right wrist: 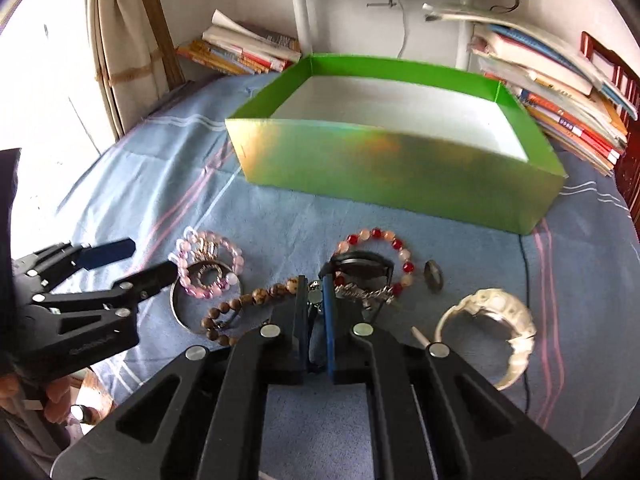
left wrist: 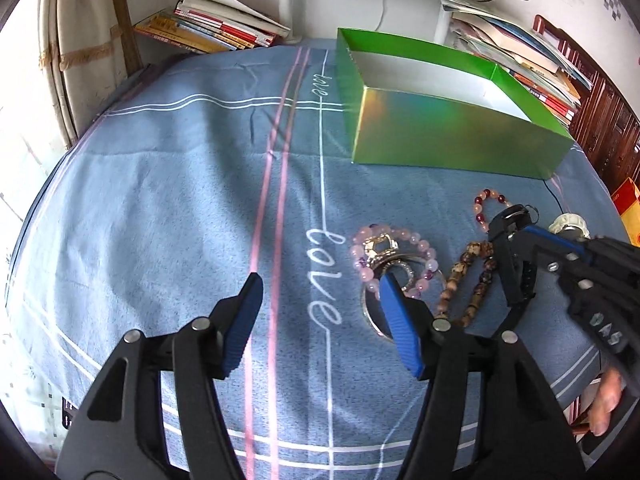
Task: Organize jewelry
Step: 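Move the left tool to the pink bead bracelet while the right tool reaches the small green charm, then close the left tool on the pink bracelet while the right tool grips the green charm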
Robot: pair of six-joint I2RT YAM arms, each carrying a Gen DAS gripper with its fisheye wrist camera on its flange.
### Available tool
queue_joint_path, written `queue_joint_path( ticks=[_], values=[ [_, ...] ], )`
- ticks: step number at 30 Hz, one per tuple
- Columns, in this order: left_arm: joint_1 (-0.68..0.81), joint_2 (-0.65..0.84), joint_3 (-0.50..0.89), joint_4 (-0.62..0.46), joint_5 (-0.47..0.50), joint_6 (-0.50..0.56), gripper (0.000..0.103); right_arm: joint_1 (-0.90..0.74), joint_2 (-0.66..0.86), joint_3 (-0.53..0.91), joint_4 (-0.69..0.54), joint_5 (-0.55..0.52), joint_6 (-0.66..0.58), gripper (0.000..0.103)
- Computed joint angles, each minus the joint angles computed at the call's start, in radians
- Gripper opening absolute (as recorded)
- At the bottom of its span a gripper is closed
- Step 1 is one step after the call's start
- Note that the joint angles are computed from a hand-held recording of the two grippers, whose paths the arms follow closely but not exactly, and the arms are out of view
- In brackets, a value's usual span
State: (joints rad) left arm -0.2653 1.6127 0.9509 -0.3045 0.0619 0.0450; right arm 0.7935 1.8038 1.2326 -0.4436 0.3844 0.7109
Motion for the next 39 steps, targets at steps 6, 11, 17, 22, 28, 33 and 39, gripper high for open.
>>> queue_joint_path(
  ticks=[6,11,17,22,28,33,39],
  values=[
    [-0.008,0.008,0.008,-0.003,0.000,-0.002,0.062,-0.003,-0.141,-0.052,-0.064,0.125,0.041,0.007],
    [-0.029,0.040,0.026,-0.004,0.000,-0.007,0.061,-0.030,-0.267,-0.133,-0.128,0.207,0.108,0.007],
    [-0.042,0.074,0.048,0.004,0.028,-0.006,0.041,-0.072,-0.322,-0.232,-0.123,0.191,0.160,0.007],
    [-0.041,0.124,0.099,-0.015,0.073,-0.012,0.027,-0.080,-0.316,-0.283,-0.080,0.156,0.174,0.007],
    [-0.067,0.109,0.100,0.006,0.067,-0.017,0.027,-0.072,-0.312,-0.291,-0.066,0.145,0.179,0.007],
    [-0.097,0.162,0.151,0.000,0.049,-0.030,0.031,-0.070,-0.311,-0.299,-0.051,0.135,0.174,0.007],
    [-0.093,0.168,0.139,0.021,0.056,-0.022,0.029,-0.070,-0.313,-0.312,-0.036,0.123,0.173,0.007]
  ],
)
